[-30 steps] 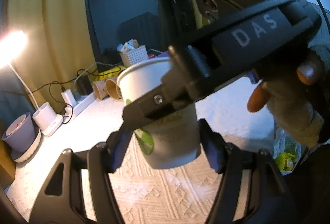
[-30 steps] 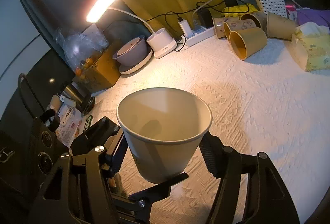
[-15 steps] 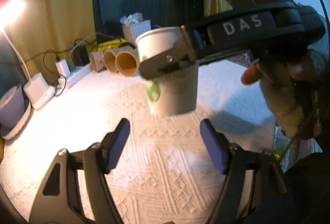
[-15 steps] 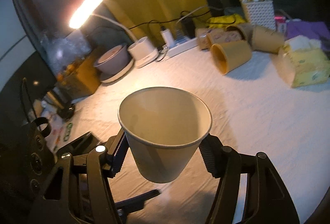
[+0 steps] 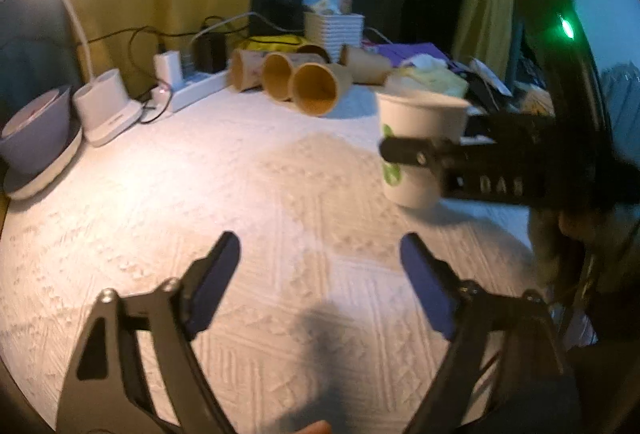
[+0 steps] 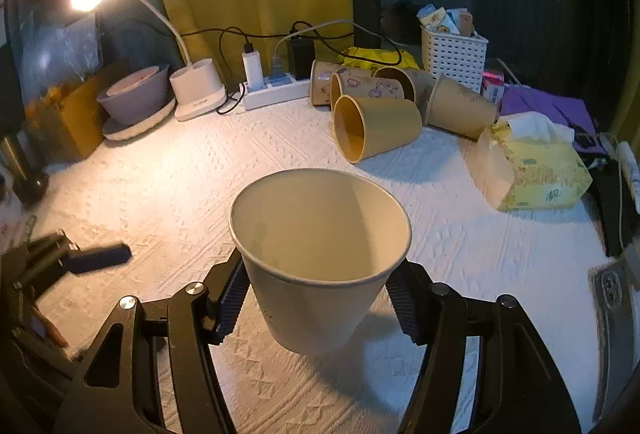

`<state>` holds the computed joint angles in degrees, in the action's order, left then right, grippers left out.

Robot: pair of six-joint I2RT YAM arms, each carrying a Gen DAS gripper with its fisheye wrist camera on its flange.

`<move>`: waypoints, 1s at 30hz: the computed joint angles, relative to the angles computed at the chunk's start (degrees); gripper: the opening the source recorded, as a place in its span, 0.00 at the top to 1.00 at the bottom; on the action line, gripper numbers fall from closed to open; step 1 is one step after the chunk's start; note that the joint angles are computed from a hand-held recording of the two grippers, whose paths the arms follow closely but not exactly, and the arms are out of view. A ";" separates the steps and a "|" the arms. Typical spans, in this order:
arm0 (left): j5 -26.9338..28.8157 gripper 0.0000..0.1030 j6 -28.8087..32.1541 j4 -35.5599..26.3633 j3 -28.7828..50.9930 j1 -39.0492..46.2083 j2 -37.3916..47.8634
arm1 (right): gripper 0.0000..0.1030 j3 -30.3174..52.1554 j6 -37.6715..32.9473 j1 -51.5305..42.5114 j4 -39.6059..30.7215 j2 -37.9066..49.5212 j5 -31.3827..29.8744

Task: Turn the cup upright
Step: 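Carry the cup mouth-up with the right tool and lower it toward the table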

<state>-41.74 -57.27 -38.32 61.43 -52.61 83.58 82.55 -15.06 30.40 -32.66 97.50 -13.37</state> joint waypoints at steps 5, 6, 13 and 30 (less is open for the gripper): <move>-0.79 0.18 -3.06 -1.08 -1.24 1.32 -1.75 | 0.36 -2.90 -0.79 1.87 3.13 -0.97 3.78; -1.14 0.18 -4.00 -1.64 -1.12 1.25 -1.77 | 0.36 -3.42 -0.92 2.22 3.52 -1.17 4.52; -2.00 0.18 -7.04 -3.81 -0.93 1.46 -2.09 | 0.36 -5.69 -0.73 2.89 4.32 -2.77 6.17; -6.29 0.18 -16.04 -11.61 1.99 -4.27 -1.20 | 0.21 -10.15 0.38 2.11 2.72 -7.43 5.55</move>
<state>-48.02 -73.31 -49.94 63.42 -56.88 82.38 72.40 -14.68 32.51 -29.94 90.06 -7.83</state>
